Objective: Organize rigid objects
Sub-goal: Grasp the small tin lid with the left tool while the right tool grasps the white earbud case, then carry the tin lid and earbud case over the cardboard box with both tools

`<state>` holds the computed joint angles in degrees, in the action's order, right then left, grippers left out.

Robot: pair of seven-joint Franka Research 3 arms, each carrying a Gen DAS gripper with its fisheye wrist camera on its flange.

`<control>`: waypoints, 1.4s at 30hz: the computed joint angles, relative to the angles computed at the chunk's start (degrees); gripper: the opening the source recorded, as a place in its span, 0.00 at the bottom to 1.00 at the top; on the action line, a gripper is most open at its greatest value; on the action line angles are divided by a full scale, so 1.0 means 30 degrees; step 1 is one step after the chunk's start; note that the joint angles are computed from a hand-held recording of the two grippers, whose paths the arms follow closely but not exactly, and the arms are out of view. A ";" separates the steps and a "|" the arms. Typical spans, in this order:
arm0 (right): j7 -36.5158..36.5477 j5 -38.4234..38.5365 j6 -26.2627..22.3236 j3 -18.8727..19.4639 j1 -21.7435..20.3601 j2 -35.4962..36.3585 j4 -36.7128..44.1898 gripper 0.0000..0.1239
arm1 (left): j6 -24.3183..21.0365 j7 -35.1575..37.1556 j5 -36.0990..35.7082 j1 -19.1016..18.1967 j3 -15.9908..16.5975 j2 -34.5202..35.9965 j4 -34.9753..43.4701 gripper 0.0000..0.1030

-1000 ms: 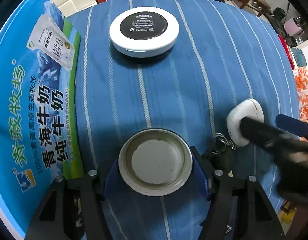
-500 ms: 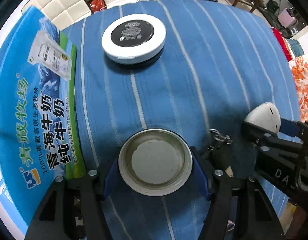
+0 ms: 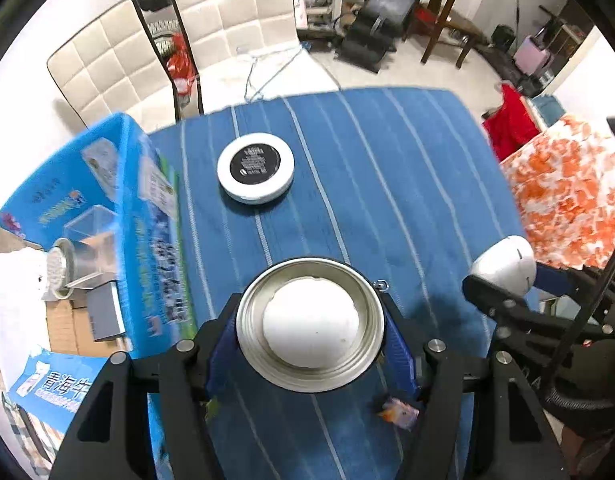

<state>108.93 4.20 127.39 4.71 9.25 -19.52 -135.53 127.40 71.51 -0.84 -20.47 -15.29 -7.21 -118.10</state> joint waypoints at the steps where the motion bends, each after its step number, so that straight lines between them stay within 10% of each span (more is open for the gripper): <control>1: -0.0019 0.0052 -0.0075 -0.0006 0.0037 -0.0365 -0.0046 0.47 | 0.0015 0.0226 -0.0184 0.0002 0.0087 -0.0573 -0.0291 0.61; 11: 0.0878 0.1808 -0.0819 0.1338 0.1564 -0.2998 0.1181 0.47 | -0.0329 0.2880 -0.1794 0.1461 0.2659 -0.5455 -0.2961 0.61; 24: 0.5713 -0.0583 0.0375 0.3924 0.5024 0.3813 0.8103 0.47 | -0.0389 0.4236 0.1451 0.5741 0.4927 -0.8011 -0.4680 0.61; 32: 0.7736 -0.2354 -0.0187 0.3026 0.7055 0.7015 1.1457 0.47 | 0.0204 0.5750 0.0767 0.6458 0.5784 -0.7212 -0.4517 0.61; 42: 0.3608 0.2007 0.1583 0.2338 0.7840 1.0549 1.2268 0.47 | -0.2855 0.8876 -0.3548 0.7340 0.6324 -0.1716 -0.2210 0.61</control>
<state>119.76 10.22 132.14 11.73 32.77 12.13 -98.73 118.83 98.14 -11.49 1.55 3.68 -12.36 -124.73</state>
